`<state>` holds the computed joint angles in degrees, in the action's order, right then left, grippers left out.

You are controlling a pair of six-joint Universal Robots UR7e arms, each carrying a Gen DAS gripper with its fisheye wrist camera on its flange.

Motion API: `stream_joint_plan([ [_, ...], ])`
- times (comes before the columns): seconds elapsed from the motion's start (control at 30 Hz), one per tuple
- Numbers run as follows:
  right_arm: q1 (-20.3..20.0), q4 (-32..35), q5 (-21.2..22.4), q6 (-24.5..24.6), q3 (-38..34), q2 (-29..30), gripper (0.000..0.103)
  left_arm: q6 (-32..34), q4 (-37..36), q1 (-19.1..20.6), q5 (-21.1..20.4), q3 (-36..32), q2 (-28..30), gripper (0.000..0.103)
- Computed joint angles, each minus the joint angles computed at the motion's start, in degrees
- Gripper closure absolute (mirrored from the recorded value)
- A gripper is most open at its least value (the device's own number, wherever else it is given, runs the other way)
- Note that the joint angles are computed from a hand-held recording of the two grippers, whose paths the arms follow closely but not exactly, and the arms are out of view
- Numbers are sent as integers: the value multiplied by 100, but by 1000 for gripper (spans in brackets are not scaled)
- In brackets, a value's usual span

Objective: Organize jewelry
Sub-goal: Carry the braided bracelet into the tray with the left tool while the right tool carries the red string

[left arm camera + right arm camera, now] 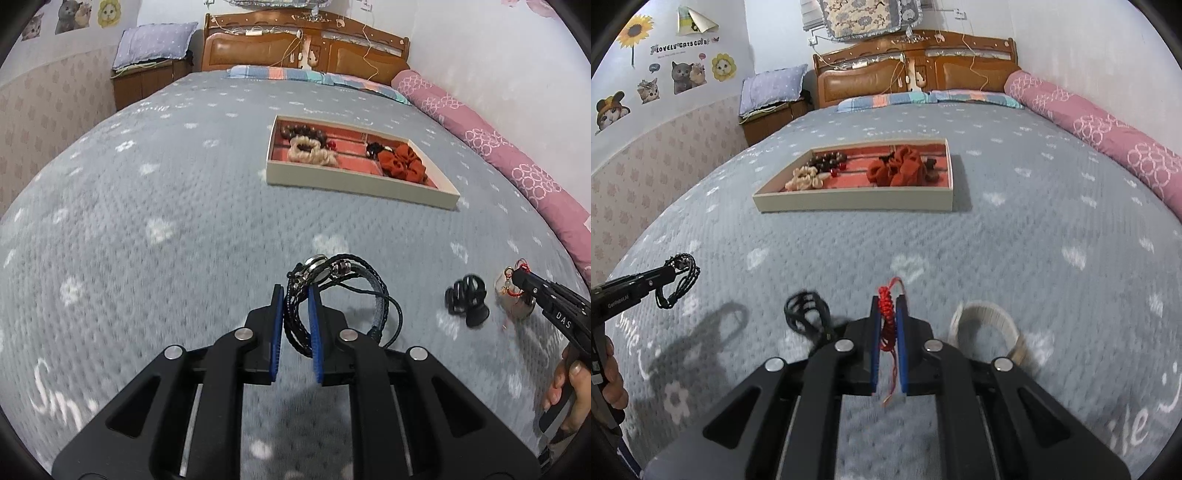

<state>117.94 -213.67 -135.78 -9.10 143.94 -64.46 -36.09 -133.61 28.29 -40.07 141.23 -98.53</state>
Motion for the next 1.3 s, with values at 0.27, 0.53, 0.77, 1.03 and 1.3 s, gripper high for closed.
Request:
stream_joint_plan([
  [0.27, 55, 77, 20, -492, -676, 155, 95, 739, -728, 196, 196, -412, 679, 91],
  [0.53, -79, 389, 156, -864, -1505, 285, 95, 1611, -1635, 649, 53, -1090, 1550, 91],
  [0.77, -392, 652, 264, -1149, -2274, 582, 95, 2257, -2121, 1103, 39, -1982, 2510, 91],
  [1.03, -874, 956, 383, -1345, -3064, 1029, 95, 2841, -2461, 1776, -63, -3259, 3699, 91],
  [1.3, -1240, 954, 403, -1548, -3681, 1518, 95, 3180, -2550, 2205, 186, -4007, 4608, 91],
])
